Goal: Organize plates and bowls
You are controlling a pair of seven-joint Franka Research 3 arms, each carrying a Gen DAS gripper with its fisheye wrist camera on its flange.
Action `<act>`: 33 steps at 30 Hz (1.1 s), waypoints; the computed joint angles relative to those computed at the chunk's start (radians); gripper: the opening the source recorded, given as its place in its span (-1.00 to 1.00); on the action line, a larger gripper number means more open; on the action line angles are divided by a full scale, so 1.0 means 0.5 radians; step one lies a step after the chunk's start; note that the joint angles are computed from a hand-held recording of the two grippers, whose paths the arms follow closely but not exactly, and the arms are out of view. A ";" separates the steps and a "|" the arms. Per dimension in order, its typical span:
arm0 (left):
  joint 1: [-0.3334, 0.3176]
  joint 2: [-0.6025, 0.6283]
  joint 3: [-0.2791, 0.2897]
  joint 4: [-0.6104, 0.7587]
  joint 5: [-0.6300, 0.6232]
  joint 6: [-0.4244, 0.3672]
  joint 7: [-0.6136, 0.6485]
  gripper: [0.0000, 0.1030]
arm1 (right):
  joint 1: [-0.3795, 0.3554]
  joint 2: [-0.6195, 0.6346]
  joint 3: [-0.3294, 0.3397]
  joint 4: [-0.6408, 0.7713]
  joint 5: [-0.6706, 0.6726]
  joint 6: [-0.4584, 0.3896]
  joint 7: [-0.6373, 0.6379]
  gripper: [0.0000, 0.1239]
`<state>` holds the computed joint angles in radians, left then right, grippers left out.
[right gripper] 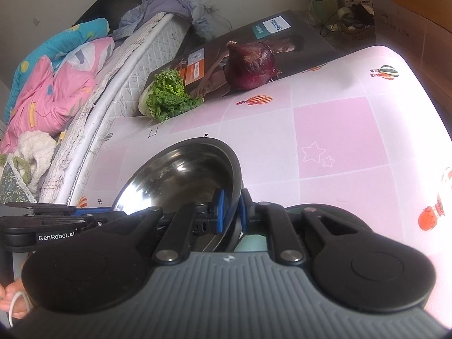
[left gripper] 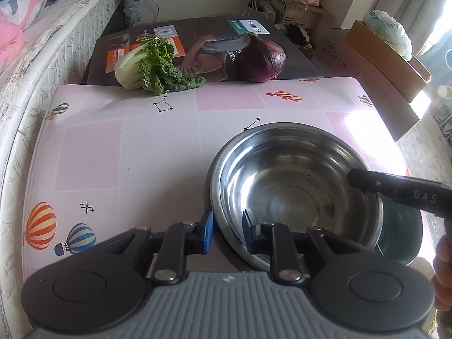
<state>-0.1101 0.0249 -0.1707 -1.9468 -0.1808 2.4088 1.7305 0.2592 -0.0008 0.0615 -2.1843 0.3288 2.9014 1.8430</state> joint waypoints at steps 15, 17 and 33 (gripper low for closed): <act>-0.020 -0.202 0.039 -0.215 0.017 0.259 0.012 0.37 | 0.017 -0.087 0.009 -0.088 -0.058 0.135 0.044 -0.19; -0.024 -0.261 0.054 -0.262 0.015 0.283 -0.002 0.44 | 0.033 -0.160 0.011 -0.150 0.029 0.194 -0.015 -0.17; -0.263 -1.031 0.325 -0.890 -0.215 0.522 0.219 0.76 | -0.376 -1.208 0.532 -0.641 -0.598 -0.094 0.402 0.64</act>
